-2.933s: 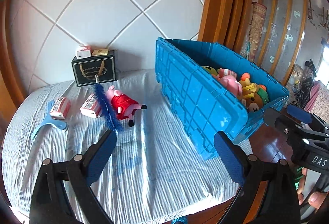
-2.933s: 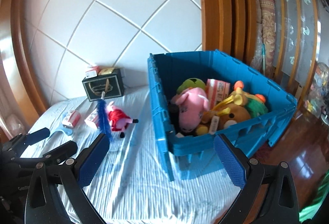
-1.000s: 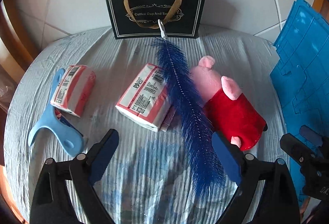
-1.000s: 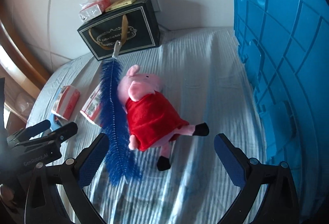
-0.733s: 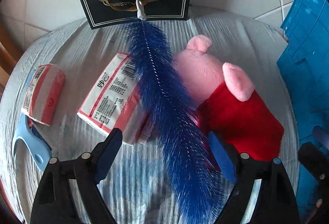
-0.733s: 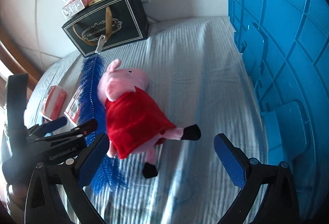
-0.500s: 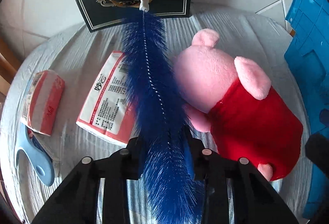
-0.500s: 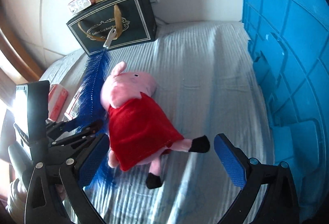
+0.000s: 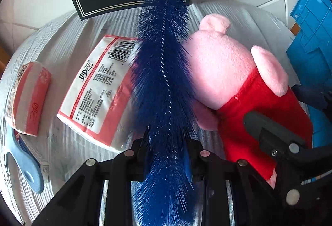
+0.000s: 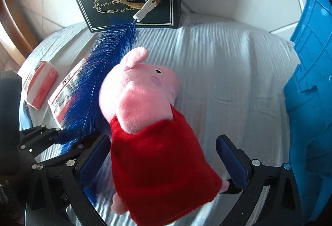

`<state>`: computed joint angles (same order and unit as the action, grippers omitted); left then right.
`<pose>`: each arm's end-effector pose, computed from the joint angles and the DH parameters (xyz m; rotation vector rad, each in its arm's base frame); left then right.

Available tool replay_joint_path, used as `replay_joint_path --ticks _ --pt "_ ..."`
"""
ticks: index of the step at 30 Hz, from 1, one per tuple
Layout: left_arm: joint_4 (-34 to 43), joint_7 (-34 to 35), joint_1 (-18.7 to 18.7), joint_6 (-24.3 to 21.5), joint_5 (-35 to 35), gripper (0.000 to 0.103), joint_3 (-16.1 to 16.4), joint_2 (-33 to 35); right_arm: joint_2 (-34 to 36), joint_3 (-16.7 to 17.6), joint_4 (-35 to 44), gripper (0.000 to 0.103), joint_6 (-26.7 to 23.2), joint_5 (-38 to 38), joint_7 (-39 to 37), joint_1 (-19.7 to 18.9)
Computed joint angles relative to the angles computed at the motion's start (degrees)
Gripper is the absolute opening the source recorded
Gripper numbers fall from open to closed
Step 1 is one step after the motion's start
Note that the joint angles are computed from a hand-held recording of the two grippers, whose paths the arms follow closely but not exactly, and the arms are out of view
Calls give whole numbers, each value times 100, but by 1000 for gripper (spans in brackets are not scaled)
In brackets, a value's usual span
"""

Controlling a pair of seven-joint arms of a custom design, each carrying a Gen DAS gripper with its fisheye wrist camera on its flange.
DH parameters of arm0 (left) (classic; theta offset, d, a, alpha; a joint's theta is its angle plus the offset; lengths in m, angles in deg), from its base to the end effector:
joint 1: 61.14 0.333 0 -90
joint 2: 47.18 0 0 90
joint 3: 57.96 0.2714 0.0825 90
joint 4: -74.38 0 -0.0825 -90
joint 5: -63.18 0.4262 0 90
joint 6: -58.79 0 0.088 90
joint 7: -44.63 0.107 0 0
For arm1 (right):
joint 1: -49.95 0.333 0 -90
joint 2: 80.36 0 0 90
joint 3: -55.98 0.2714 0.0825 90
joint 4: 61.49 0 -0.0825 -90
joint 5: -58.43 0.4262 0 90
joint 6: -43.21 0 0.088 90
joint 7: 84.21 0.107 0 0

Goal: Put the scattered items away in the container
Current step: 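Grasp the blue bottle brush with the left tool while the right grasps the Peppa pig plush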

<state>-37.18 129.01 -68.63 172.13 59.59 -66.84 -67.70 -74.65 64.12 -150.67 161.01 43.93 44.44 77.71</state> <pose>0.5074 -0.1642 0.6226 -1.8597 2.2171 -0.4731 0.5475 0.3749 0.5786 -1.9653 1.9239 -0.3951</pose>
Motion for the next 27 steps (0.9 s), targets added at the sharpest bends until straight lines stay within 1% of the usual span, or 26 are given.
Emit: replay_joint_path --ticks 2,4,8,9,10,11,12,15,22,24,27 --pt "-69 65 -1 105 55 25 -6 -10 69 -13 4 103 54 97 15 -22" --pt "-67 99 -5 110 21 25 12 29 134 -33 -25 103 168 292 -22 -67" --pt "-140 127 -27 103 -157 15 60 -47 224 -54 -96 103 341 705 -28 -136" --pt "-182 155 -33 129 -192 15 70 -105 236 -56 -96 103 364 680 1 -124" --pt "-232 169 -34 168 -191 15 66 -178 207 -55 -133 100 412 628 35 -106" --pt "-263 165 -31 182 -174 15 57 -250 142 -43 -195 87 484 634 29 -95" --pt "-273 140 -23 159 -138 15 42 -312 98 -29 -218 85 502 635 48 -79" --pt "-343 121 -41 102 -158 15 54 -561 -95 9 -333 83 506 754 66 -68" --pt "-545 164 -75 -10 -200 15 135 -1350 -750 165 -690 83 499 508 457 2" --pt "-583 168 -77 -66 -202 14 158 -1595 -937 241 -737 83 437 352 617 26" --pt "-660 191 -68 -34 -124 13 151 -2026 -1177 368 -739 83 328 94 831 64"
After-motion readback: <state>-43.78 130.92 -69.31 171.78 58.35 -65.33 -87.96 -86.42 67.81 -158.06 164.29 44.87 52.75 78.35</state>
